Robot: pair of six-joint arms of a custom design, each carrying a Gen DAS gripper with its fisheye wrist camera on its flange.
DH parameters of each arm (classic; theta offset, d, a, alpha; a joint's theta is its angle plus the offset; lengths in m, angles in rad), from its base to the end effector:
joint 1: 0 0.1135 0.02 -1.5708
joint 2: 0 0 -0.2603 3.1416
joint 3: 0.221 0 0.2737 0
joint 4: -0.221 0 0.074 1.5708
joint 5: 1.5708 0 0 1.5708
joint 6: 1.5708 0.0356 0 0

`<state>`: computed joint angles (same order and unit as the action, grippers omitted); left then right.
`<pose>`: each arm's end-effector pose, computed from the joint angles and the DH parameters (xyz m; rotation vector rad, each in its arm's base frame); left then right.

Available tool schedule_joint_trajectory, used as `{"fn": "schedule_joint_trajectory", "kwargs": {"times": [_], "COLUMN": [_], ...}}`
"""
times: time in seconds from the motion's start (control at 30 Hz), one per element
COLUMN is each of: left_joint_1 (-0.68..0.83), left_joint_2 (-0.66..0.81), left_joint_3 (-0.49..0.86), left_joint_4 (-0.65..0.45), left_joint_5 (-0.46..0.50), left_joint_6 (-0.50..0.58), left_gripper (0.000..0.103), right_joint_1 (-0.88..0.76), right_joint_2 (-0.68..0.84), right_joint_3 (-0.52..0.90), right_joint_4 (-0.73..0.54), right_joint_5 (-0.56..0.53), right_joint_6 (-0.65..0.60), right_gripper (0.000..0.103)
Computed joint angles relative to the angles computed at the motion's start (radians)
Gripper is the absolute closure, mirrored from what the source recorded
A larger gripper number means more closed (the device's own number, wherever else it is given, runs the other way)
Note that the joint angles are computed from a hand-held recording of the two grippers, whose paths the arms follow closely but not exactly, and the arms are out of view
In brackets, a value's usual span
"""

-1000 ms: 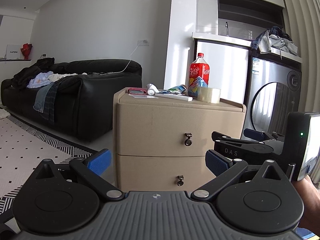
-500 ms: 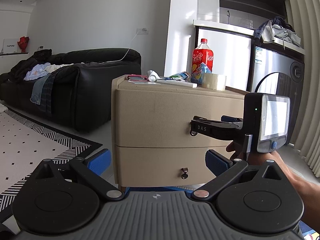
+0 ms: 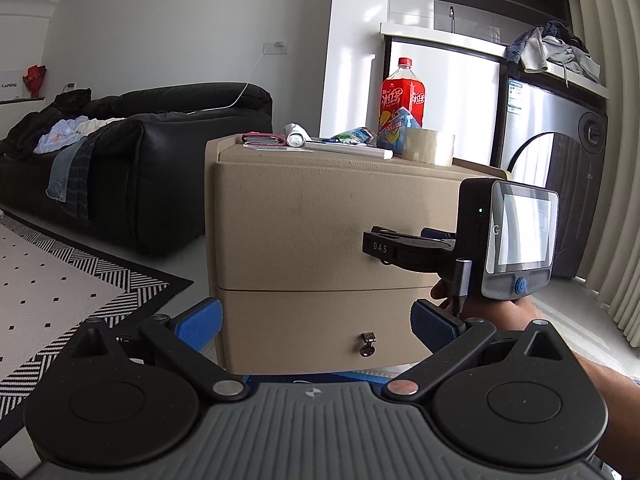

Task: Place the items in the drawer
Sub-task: 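Close the right gripper on the upper drawer's metal handle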

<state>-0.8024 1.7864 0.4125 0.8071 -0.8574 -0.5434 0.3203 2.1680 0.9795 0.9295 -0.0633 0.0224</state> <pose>0.2062 -0.1746 0.0654 -0.2239 1.9169 0.0287 0.4051 0.1367 0.0753 -0.3172 1.8120 0.2987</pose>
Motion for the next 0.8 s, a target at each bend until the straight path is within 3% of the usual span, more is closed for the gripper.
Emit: {"fn": "schedule_joint_trajectory", "kwargs": {"times": [0.3,0.37,0.8], "left_joint_1": [0.044,0.051,0.072], "left_joint_2": [0.044,0.051,0.072], "left_joint_3": [0.014,0.019,0.032], "left_joint_4": [0.038,0.035,0.031], "left_joint_5": [0.052,0.059,0.090], "left_joint_6": [0.014,0.015,0.004], "left_gripper": [0.000,0.000,0.000], "right_joint_1": [0.016,0.024,0.042], "right_joint_2": [0.044,0.050,0.067], "right_joint_3": [0.051,0.064,0.077], "right_joint_4": [-0.025,-0.048,-0.059], "right_joint_5": [0.032,0.055,0.083], "right_joint_6": [-0.026,-0.048,-0.068], "right_gripper": [0.049,0.064,0.079]}}
